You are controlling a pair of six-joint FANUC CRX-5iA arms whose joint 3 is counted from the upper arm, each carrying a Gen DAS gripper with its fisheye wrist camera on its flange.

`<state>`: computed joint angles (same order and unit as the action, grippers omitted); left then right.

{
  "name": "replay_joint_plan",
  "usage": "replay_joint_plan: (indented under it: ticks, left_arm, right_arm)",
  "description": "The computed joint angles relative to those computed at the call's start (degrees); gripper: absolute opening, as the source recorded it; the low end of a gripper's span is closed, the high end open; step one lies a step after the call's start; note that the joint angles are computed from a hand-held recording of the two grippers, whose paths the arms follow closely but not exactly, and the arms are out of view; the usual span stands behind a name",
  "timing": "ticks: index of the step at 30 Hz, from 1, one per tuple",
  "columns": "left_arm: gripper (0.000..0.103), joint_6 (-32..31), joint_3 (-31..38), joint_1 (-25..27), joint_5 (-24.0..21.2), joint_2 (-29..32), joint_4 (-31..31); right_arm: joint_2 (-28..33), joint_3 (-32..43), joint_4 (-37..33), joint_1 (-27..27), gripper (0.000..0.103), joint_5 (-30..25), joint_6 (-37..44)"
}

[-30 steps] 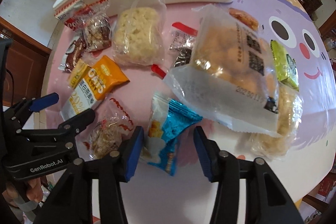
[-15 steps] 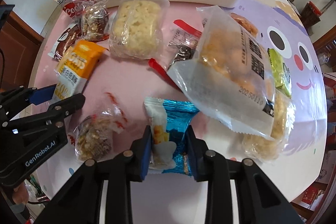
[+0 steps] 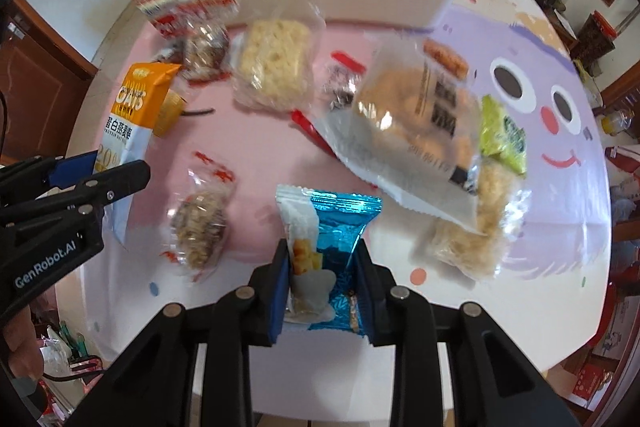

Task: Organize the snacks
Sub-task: 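Lift the OATS bar and blue wafer toward the white tray with both tools, then open both tools to drop the OATS bar and wafer into the tray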

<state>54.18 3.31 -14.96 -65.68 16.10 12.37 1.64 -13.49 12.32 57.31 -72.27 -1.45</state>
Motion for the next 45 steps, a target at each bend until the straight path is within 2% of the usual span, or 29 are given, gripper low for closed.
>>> replay_joint_plan:
  ticks: [9,16,23,29,35,38,45]
  left_arm:
    - [0.038,-1.7,2.3,3.5,-3.3,-5.2,6.1]
    - [0.039,-1.1,5.4,3.9,-2.0,-6.3,8.8]
    - [0.039,-0.2,11.8,3.4,-0.4,-5.4,11.1]
    - [0.039,1.0,20.4,2.4,1.3,-2.3,12.2]
    - [0.039,3.6,28.7,0.8,2.5,1.9,11.4]
    - [0.039,5.9,33.0,-0.4,1.8,4.7,9.7]
    - [0.039,12.8,45.4,-3.9,-2.9,13.8,2.9]
  right_arm:
    - [-1.8,4.3,7.5,0.3,0.030,-4.8,3.4]
    - [-2.3,9.5,11.7,-1.7,0.030,-7.3,8.5]
    - [-1.6,16.7,19.6,-4.2,0.030,-10.3,15.1]
    - [0.1,23.5,26.0,-8.0,0.030,-10.4,21.5]
    - [1.9,28.0,28.3,-13.1,0.030,-9.3,25.0]
    - [2.5,28.7,27.3,-15.6,0.030,-8.2,25.9]
    - [3.7,27.3,19.9,-21.8,0.030,-4.4,27.5]
